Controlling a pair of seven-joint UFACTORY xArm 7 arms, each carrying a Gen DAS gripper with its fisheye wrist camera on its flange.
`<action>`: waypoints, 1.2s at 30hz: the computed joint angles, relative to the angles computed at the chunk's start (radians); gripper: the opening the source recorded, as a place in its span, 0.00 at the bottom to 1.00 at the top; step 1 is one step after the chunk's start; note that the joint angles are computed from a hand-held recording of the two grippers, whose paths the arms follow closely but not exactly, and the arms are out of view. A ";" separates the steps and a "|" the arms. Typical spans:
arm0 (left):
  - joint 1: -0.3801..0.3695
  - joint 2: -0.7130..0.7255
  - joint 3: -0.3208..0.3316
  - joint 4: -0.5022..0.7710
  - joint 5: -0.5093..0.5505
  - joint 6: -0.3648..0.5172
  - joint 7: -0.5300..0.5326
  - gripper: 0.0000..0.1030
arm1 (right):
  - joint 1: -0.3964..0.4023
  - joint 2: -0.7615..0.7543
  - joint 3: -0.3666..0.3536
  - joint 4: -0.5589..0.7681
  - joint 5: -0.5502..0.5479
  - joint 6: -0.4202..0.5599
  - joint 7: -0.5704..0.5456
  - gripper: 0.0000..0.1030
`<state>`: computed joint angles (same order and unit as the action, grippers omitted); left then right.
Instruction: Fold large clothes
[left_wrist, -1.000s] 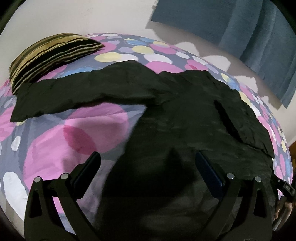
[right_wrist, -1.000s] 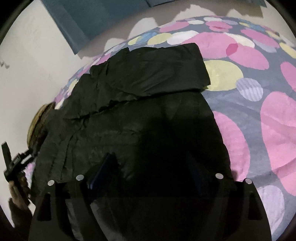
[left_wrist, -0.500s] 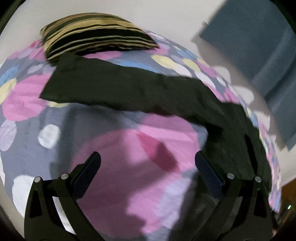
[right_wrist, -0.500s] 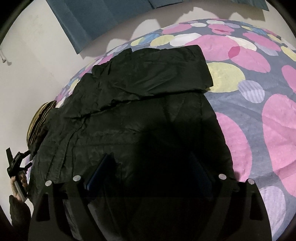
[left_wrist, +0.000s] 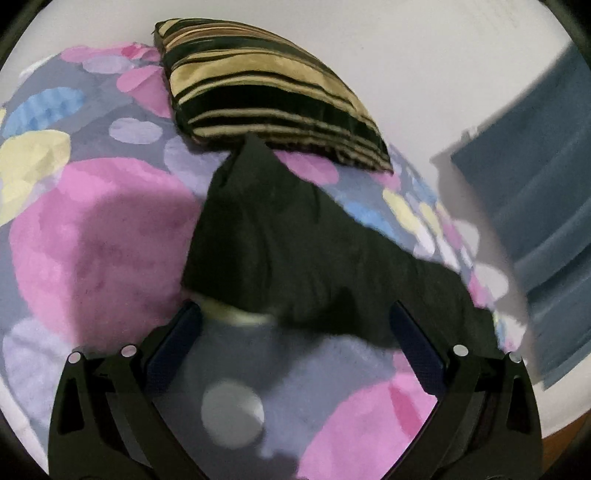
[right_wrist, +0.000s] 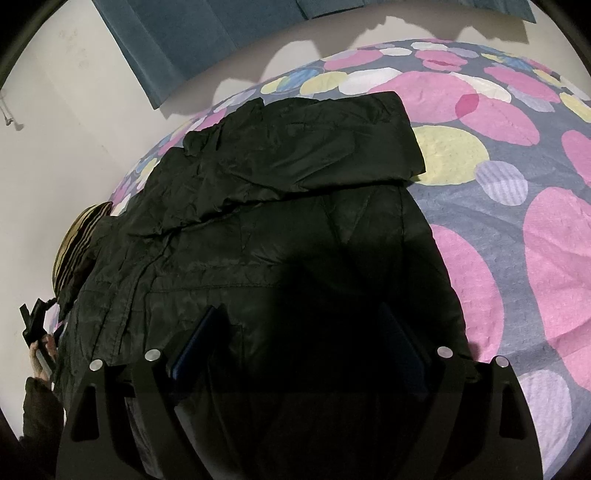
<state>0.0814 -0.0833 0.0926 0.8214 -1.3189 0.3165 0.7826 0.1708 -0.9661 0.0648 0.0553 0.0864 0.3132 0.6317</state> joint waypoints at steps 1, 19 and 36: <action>0.005 0.017 0.013 0.023 -0.046 0.029 0.027 0.98 | 0.000 -0.002 0.001 -0.001 -0.001 0.001 0.001 0.84; 0.075 0.118 -0.023 0.113 0.099 0.054 -0.158 0.14 | -0.002 -0.003 -0.004 -0.007 -0.003 -0.013 0.002 0.84; -0.114 -0.078 -0.063 0.104 0.173 -0.022 -0.154 0.07 | -0.004 -0.003 -0.006 -0.007 -0.001 -0.013 -0.006 0.84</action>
<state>-0.0328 -0.1617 0.0295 0.9253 -1.1463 0.2948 0.6283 0.1665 -0.9695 0.0588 0.0485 0.0850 0.3002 0.6253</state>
